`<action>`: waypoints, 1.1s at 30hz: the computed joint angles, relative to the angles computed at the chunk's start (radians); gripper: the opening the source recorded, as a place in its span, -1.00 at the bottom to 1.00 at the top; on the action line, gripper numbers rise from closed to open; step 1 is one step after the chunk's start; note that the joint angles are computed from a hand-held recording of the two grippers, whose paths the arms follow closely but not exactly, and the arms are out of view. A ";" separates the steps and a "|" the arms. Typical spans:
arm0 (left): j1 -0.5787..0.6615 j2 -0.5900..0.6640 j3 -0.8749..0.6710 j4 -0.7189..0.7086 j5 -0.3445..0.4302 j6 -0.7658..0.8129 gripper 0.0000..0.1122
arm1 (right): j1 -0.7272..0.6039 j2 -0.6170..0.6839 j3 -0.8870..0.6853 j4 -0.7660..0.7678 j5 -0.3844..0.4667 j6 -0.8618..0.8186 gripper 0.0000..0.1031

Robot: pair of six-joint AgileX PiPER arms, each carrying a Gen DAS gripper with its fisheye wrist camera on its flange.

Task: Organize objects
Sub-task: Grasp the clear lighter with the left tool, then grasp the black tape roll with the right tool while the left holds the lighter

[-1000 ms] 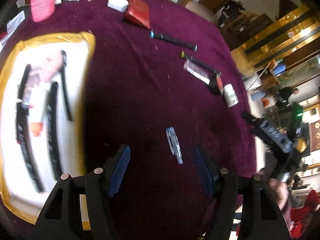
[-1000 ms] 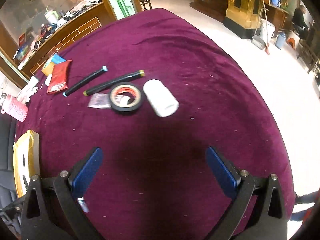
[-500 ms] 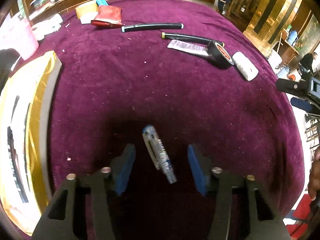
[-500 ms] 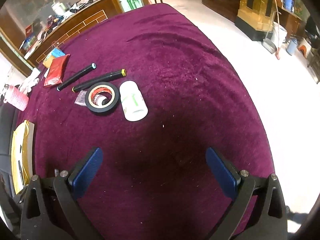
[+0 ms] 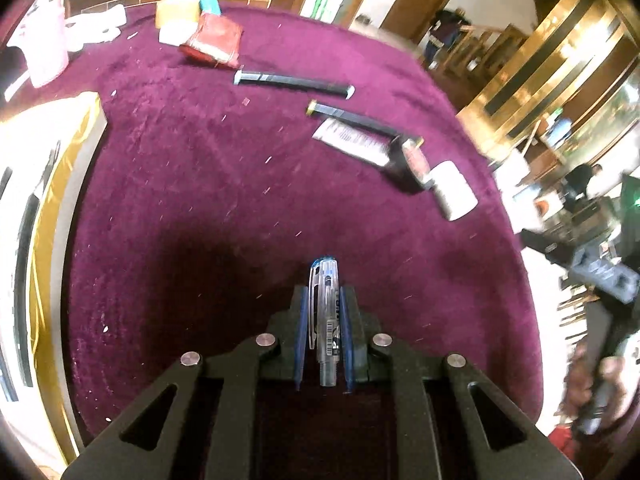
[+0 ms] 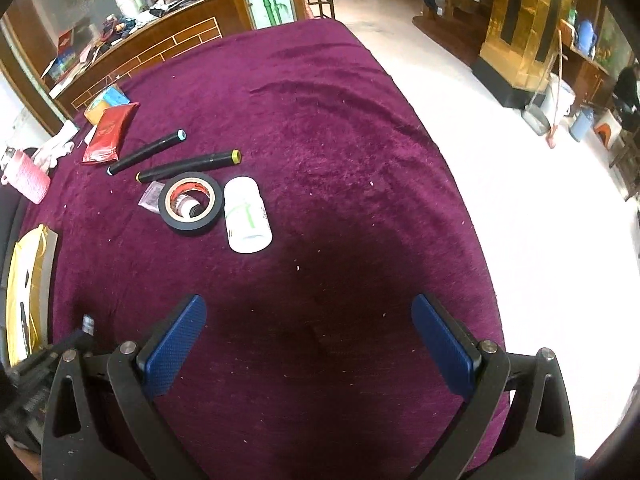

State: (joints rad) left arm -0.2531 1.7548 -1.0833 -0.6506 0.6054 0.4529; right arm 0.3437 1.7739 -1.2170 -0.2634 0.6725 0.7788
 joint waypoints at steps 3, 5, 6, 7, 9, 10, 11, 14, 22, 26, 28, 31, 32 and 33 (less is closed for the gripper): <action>-0.002 -0.027 -0.020 -0.024 0.008 0.027 -0.79 | 0.007 0.022 -0.046 -0.012 0.026 -0.032 1.00; 0.003 -0.047 -0.025 -0.056 0.024 0.053 -0.79 | 0.028 0.048 -0.095 -0.039 0.049 -0.040 1.00; 0.007 -0.061 -0.023 -0.066 0.027 0.062 -0.79 | 0.039 0.074 -0.135 -0.036 0.063 -0.066 1.00; 0.009 -0.073 -0.018 -0.069 0.028 0.064 -0.79 | 0.048 0.093 -0.164 -0.031 0.072 -0.085 1.00; 0.030 -0.095 -0.003 -0.093 0.037 0.085 -0.79 | 0.066 0.136 -0.229 -0.023 0.090 -0.127 1.00; 0.043 -0.105 0.005 -0.102 0.041 0.090 -0.79 | 0.072 0.156 -0.261 -0.017 0.097 -0.146 1.00; 0.058 -0.118 0.015 -0.106 0.046 0.095 -0.79 | 0.075 0.177 -0.296 -0.005 0.103 -0.166 1.00; 0.111 -0.159 0.047 -0.093 0.049 0.088 -0.79 | 0.053 0.210 -0.365 0.052 0.097 -0.230 1.00; 0.298 -0.280 0.145 -0.042 0.073 0.072 -0.79 | -0.041 0.303 -0.549 0.184 0.099 -0.390 1.00; 0.367 -0.300 0.174 -0.070 0.090 0.108 -0.79 | -0.002 0.393 -0.675 0.208 0.164 -0.446 1.00; 0.395 -0.306 0.183 -0.084 0.100 0.129 -0.79 | 0.039 0.451 -0.747 0.173 0.206 -0.448 0.96; 0.423 -0.316 0.197 -0.085 0.106 0.149 -0.79 | 0.089 0.545 -0.861 0.062 0.293 -0.408 0.32; 0.432 -0.318 0.200 -0.085 0.111 0.154 -0.79 | 0.095 0.578 -0.900 0.047 0.325 -0.405 -0.08; 0.445 -0.319 0.205 -0.087 0.116 0.160 -0.79 | 0.099 0.613 -0.942 0.040 0.359 -0.403 -0.25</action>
